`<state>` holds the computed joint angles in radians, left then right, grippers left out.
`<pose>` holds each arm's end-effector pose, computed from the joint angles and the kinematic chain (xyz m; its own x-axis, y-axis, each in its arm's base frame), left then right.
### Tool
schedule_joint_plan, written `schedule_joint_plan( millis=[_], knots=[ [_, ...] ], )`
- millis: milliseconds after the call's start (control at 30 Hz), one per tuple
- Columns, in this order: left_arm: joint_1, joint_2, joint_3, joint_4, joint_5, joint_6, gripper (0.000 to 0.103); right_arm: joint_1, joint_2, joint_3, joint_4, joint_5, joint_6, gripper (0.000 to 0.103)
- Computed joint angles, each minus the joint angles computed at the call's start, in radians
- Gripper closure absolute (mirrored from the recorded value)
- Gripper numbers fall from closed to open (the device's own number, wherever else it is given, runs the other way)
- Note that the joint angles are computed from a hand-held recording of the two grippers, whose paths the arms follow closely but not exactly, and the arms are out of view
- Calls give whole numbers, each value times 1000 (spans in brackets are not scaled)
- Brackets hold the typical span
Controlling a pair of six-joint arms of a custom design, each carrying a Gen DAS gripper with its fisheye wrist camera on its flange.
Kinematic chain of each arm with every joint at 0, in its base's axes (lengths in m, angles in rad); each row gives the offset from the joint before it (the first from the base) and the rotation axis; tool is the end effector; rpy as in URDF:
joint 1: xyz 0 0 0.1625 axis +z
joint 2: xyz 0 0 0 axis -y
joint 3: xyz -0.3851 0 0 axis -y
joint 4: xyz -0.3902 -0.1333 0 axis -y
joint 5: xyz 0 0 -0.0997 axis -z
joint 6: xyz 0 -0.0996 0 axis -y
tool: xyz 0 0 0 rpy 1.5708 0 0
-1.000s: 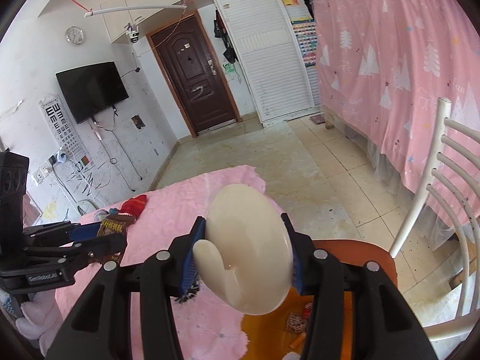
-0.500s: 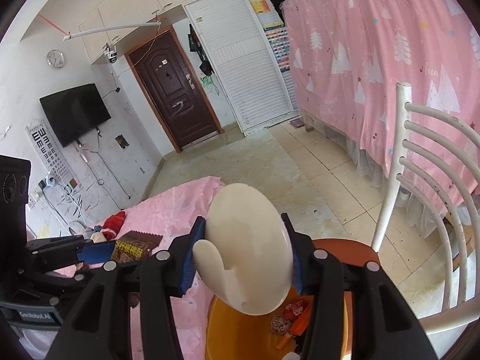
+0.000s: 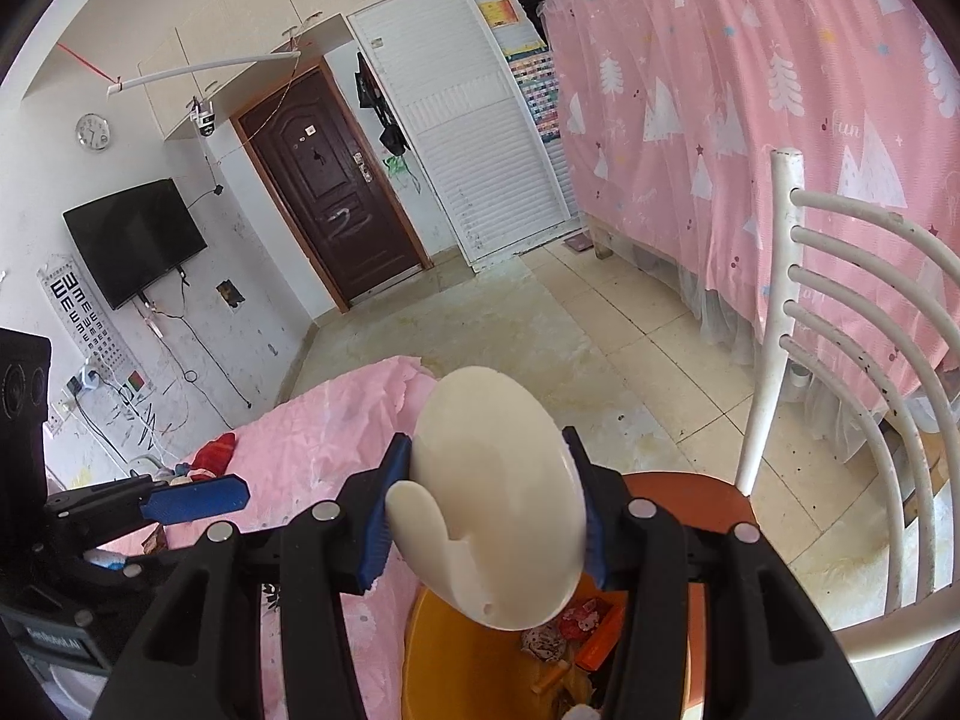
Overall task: Collect trash
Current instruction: 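Carry wrapper and white hat to the orange bin and open both tools, then move both tools back over the socks and hats on the bed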
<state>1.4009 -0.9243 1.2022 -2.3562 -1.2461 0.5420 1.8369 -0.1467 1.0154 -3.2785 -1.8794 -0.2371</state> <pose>0.0375 -0.7575 0.3288 -0.7465 0.4507 -0.4896 0.6220 0.7341 -0.2725 0.3020 -0.7160 -0.0684 -0.9100 -0.1831 0.3720 -0.4007 0.6190 -0.6755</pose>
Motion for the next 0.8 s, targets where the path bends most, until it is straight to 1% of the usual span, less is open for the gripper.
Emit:
schedule_joint_plan(
  millis=[100,167,200,233,367,533,700,800],
  knots=[
    [7,-13,5,-10,-1,-4,41,7,8,-13,5,-7,-1,61],
    [10,-23,6,-14,-5,-7,41,13,14,-21,0,-19,2,51],
    [12,-29,9,-20,-4,-6,41,15,16,-22,-5,-21,5,43],
    [15,-34,10,-22,-8,-5,41,18,19,-24,-9,-26,9,39],
    [27,-58,19,-34,-28,-2,41,34,35,-57,20,-40,11,39],
    [46,-79,13,-35,-50,-11,41,70,84,-146,78,-59,-20,39],
    [71,-103,6,-38,-73,-18,41,107,162,-290,170,-75,-47,39],
    [86,-114,0,-45,-83,-21,41,129,224,-404,242,-81,-62,39]
  ],
)
